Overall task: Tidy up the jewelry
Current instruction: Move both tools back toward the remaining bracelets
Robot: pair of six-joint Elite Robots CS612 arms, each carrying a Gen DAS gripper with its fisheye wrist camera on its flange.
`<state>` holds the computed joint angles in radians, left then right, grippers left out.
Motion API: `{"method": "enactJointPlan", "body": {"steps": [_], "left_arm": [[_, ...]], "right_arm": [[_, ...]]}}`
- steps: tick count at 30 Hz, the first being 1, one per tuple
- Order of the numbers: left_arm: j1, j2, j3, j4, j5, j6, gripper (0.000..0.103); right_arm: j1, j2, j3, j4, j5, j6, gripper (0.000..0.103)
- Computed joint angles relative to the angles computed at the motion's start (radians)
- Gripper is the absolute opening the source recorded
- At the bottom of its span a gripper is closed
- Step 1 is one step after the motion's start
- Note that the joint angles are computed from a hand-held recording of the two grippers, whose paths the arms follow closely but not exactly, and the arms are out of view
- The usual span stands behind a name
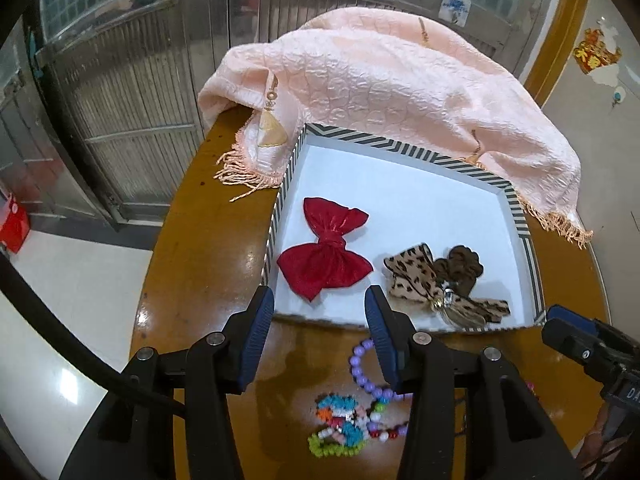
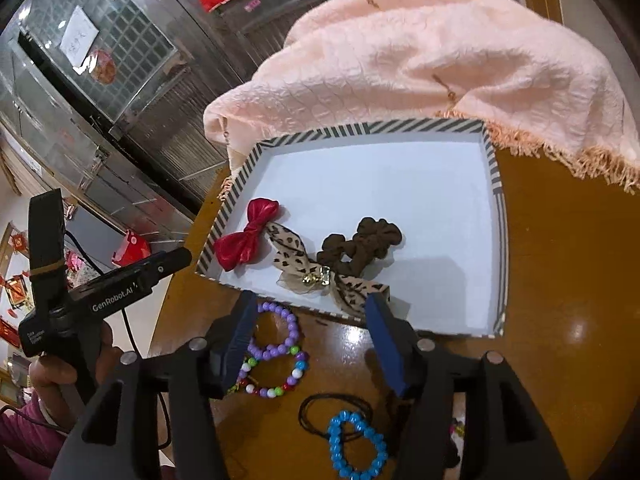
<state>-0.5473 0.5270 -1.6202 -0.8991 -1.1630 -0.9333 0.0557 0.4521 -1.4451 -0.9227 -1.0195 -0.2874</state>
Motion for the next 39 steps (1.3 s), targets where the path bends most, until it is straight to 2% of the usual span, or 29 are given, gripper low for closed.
{"method": "enactJointPlan", "body": {"steps": [20,24,28,39], "left_arm": [[-0.074,0.015,-0.081,0.067,0.072,-0.001,0.038],[-0.085,0.016,-0.088,0.077,0.08,-0.001,0.038],[-0.095,0.018,-0.092,0.084,0.087,0.003,0.038],[-0.112,0.021,-0.094,0.091,0.087,0.02,0.038]], "right_arm": [[0.001,0.052,-0.185,0.001,-0.098,-0.058,0.06],[-0.007,0.058,-0.212,0.016,-0.096,-0.058,0.061],[-0.013,0.066,-0.236,0.018,-0.104,-0.059,0.067],[-0.023,0.074,-0.258,0.044,-0.11,-0.061,0.067]]}}
